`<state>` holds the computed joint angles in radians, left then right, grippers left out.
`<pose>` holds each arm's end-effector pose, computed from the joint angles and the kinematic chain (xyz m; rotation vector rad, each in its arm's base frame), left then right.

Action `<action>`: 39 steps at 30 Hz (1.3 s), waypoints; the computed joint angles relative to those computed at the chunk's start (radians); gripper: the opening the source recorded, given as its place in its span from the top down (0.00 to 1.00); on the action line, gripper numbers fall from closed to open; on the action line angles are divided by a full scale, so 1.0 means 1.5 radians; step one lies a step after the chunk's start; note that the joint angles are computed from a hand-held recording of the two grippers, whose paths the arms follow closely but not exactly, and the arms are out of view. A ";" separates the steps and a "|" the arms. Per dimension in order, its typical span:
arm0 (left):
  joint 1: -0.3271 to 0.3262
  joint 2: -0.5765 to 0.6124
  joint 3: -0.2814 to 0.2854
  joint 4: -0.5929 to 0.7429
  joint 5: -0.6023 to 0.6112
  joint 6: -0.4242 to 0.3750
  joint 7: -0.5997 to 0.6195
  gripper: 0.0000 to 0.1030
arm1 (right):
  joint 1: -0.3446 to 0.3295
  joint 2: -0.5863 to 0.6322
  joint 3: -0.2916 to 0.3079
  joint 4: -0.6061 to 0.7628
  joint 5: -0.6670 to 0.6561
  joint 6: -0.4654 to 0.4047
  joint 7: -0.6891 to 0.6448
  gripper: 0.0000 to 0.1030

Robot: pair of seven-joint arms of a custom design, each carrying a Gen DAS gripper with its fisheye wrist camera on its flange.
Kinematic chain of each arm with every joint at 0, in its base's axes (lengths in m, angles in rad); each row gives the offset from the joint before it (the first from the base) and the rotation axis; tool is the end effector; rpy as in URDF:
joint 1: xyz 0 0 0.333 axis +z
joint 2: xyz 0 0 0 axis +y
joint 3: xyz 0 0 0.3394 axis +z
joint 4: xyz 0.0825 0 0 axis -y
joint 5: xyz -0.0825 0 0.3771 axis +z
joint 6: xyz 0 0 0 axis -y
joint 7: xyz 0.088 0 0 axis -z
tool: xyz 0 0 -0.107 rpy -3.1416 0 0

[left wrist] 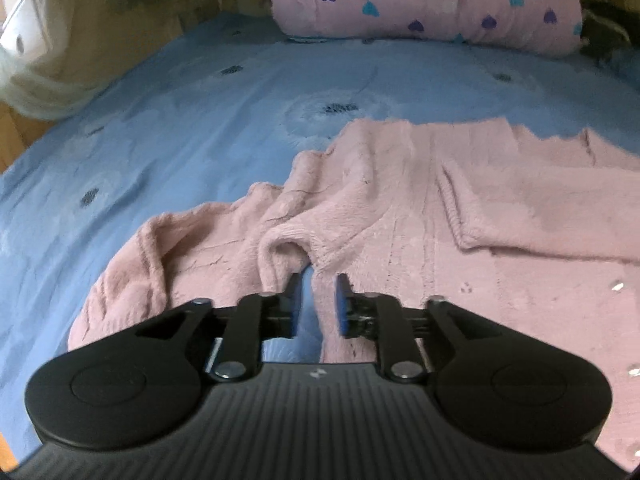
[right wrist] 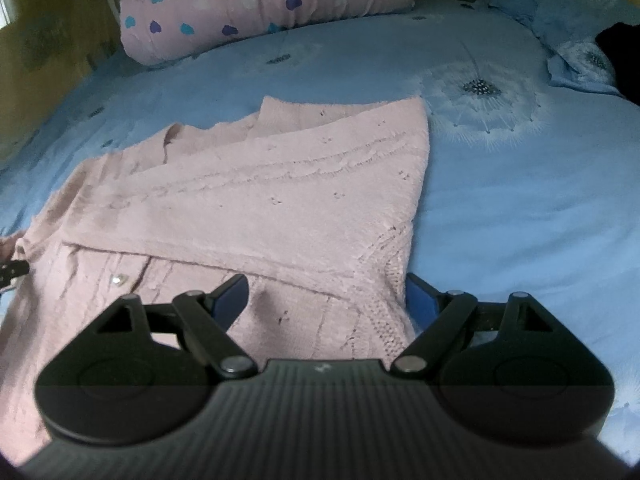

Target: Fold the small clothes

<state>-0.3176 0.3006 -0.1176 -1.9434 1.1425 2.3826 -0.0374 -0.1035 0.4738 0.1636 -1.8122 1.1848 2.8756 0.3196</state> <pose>0.5779 -0.2536 0.3737 -1.9572 1.3469 -0.3936 0.6781 -0.0250 0.3454 -1.8217 1.5038 -0.4192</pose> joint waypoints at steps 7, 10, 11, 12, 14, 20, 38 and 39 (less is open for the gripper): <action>-0.003 -0.074 -0.013 -0.051 0.055 -0.105 -0.027 0.23 | -0.006 -0.014 0.002 -0.007 0.033 -0.013 -0.021 0.18; 0.008 -0.078 -0.020 -0.048 0.044 -0.164 0.027 0.19 | -0.005 -0.020 -0.002 -0.011 0.046 -0.020 -0.032 0.18; 0.013 -0.080 -0.021 -0.050 0.038 -0.168 0.042 0.19 | -0.005 -0.024 -0.003 -0.014 0.053 -0.022 -0.038 0.18; 0.021 -0.080 -0.021 -0.051 0.027 -0.172 0.059 0.19 | -0.005 -0.027 -0.003 -0.015 0.062 -0.025 -0.047 0.18; 0.036 -0.073 -0.018 -0.047 0.008 -0.172 0.088 0.19 | -0.004 -0.031 -0.007 -0.016 0.075 -0.032 -0.058 0.18; 0.078 -0.048 -0.002 -0.040 -0.063 -0.130 0.162 0.19 | 0.003 -0.037 -0.023 -0.015 0.099 -0.058 -0.067 0.18; 0.147 -0.147 0.011 -0.138 -0.170 0.095 0.164 0.81 | 0.011 -0.037 -0.034 -0.014 0.121 -0.071 -0.078 0.18; 0.153 -0.160 0.010 -0.146 -0.176 0.122 0.158 0.81 | 0.010 -0.038 -0.034 -0.014 0.123 -0.073 -0.080 0.18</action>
<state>-0.0885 0.0603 -0.1024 -2.1628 0.8778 2.5650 0.1991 -0.0881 0.4169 0.1121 -1.8326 1.3691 2.7660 0.1995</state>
